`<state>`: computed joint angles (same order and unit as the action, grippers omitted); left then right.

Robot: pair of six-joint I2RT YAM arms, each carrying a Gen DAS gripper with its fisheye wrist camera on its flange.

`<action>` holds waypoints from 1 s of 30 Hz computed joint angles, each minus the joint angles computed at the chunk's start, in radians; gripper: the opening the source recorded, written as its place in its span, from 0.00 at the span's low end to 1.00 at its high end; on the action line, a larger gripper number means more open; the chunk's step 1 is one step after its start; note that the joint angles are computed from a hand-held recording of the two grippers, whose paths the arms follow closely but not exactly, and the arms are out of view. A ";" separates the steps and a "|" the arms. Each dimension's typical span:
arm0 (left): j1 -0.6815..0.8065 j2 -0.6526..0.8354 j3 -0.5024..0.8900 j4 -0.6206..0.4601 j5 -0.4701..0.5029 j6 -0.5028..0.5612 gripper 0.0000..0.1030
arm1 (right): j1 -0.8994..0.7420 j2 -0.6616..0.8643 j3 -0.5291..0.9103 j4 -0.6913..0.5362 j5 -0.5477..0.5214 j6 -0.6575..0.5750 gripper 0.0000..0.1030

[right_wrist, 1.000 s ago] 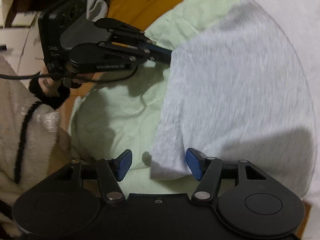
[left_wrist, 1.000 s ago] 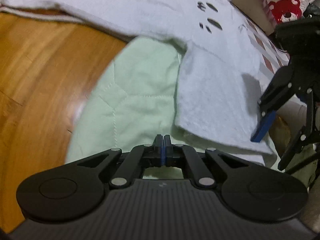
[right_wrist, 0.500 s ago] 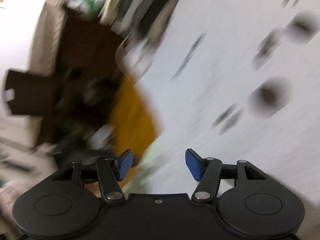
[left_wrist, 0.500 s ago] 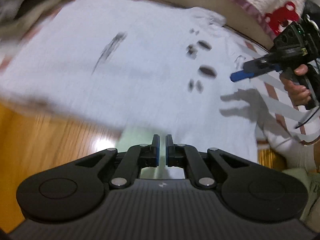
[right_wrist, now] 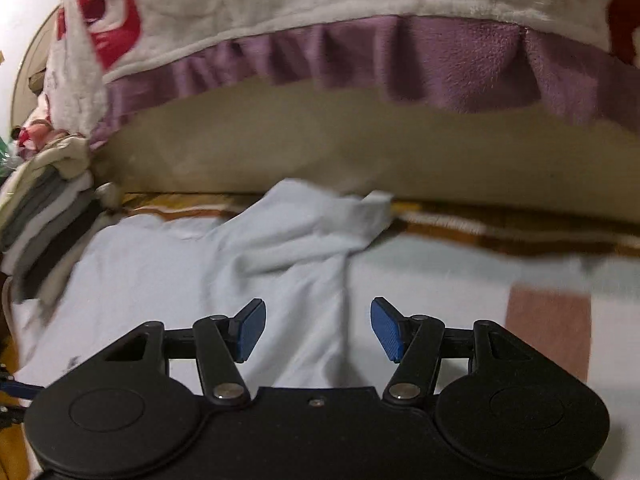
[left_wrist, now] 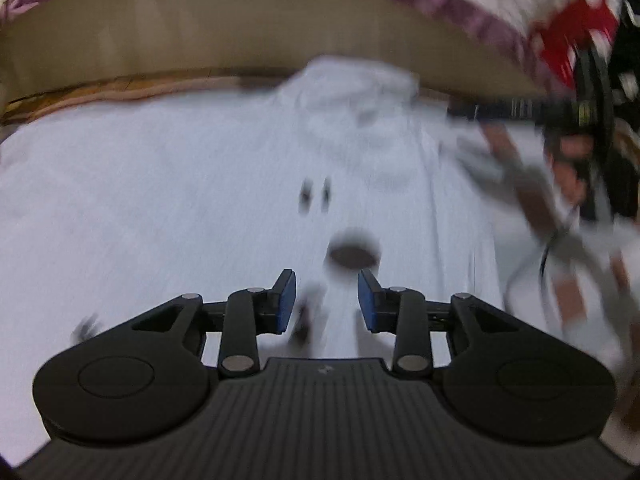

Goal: Fold clothes

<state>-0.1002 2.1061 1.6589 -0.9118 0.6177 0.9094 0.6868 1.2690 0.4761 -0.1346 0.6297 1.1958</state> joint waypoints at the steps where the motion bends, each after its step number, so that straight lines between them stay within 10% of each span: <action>1: -0.041 -0.002 -0.040 0.092 0.015 -0.094 0.32 | -0.048 0.010 -0.022 0.061 -0.037 -0.072 0.63; 6: -0.171 0.084 -0.038 0.340 0.014 -0.460 0.32 | -0.269 0.110 -0.058 0.285 -0.196 -0.325 0.63; 11: -0.224 0.110 -0.040 0.456 -0.030 -0.570 0.34 | -0.385 0.256 -0.071 0.533 -0.256 -0.406 0.61; 14: -0.234 0.129 -0.021 0.470 0.001 -0.554 0.34 | -0.330 0.287 -0.044 0.611 -0.171 -0.552 0.08; 18: -0.249 0.140 -0.011 0.492 0.071 -0.510 0.43 | -0.268 0.195 0.019 0.594 -0.085 -0.782 0.08; 24: -0.306 0.202 0.038 0.629 0.075 -0.566 0.57 | -0.363 0.078 0.158 0.447 -0.283 -0.950 0.08; 30: -0.348 0.477 0.453 0.352 0.067 -0.668 0.56 | -0.353 0.074 0.187 0.347 -0.227 -0.820 0.22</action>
